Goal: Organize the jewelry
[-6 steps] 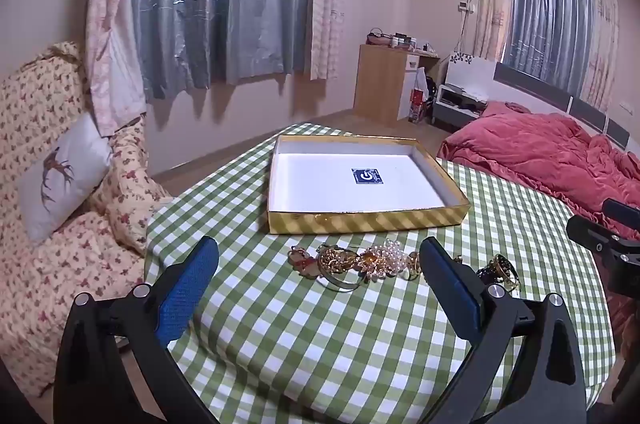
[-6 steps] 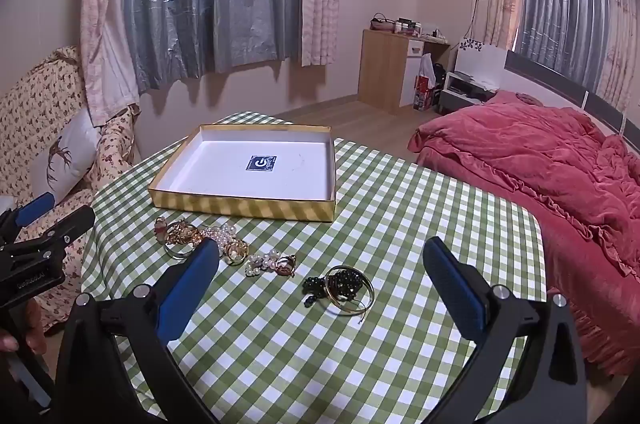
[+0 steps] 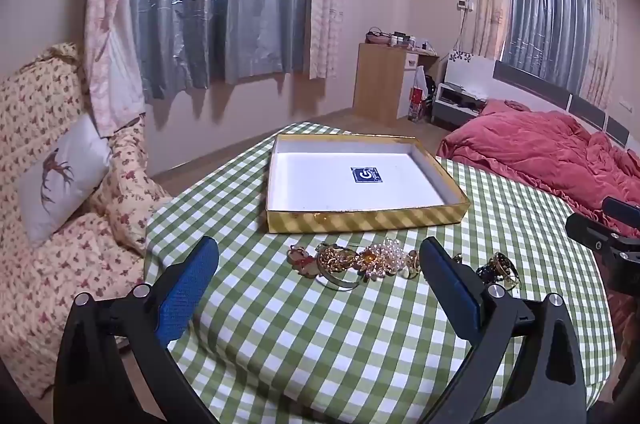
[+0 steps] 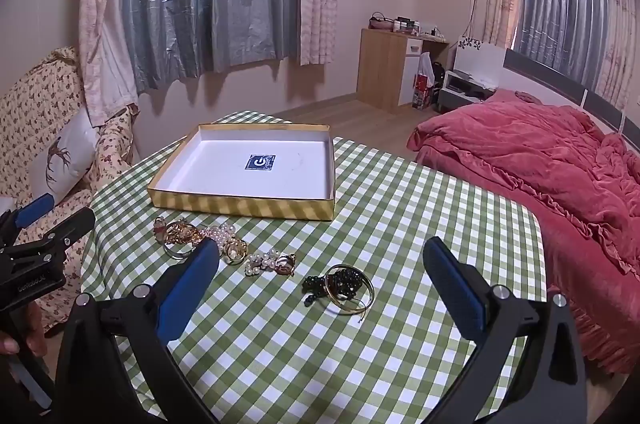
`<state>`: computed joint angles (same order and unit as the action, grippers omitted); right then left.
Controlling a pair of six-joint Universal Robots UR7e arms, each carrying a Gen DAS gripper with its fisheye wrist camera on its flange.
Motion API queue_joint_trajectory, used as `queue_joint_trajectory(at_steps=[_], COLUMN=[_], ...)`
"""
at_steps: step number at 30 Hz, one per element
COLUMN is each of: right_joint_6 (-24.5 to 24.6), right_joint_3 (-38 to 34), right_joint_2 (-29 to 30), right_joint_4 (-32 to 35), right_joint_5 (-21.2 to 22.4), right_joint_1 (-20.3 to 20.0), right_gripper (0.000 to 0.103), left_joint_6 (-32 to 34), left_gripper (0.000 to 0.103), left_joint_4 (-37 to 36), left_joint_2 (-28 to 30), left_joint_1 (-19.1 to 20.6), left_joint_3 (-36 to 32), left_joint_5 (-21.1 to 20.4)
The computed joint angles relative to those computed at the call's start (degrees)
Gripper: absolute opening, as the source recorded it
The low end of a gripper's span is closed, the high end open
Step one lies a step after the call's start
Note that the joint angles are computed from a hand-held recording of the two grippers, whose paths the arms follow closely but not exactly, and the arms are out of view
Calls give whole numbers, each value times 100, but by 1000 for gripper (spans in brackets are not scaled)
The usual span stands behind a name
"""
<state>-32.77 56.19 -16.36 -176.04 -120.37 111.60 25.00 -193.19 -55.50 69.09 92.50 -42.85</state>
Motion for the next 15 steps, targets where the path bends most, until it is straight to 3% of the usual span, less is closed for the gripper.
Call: queue_joint_trajectory(at_steps=[1, 15], right_joint_6=[1, 49], right_joint_3=[-65, -89], right_joint_2=[28, 23], right_joint_4=[44, 85], right_joint_5=[-7, -1], right_joint_1=[1, 7], right_gripper=[0, 0], left_joint_6=[-4, -18], left_gripper=[97, 97], left_joint_4=[8, 27], left_joint_2=[1, -7], left_joint_1=[1, 2], left_joint_3=[-2, 0], left_joint_5=[1, -13])
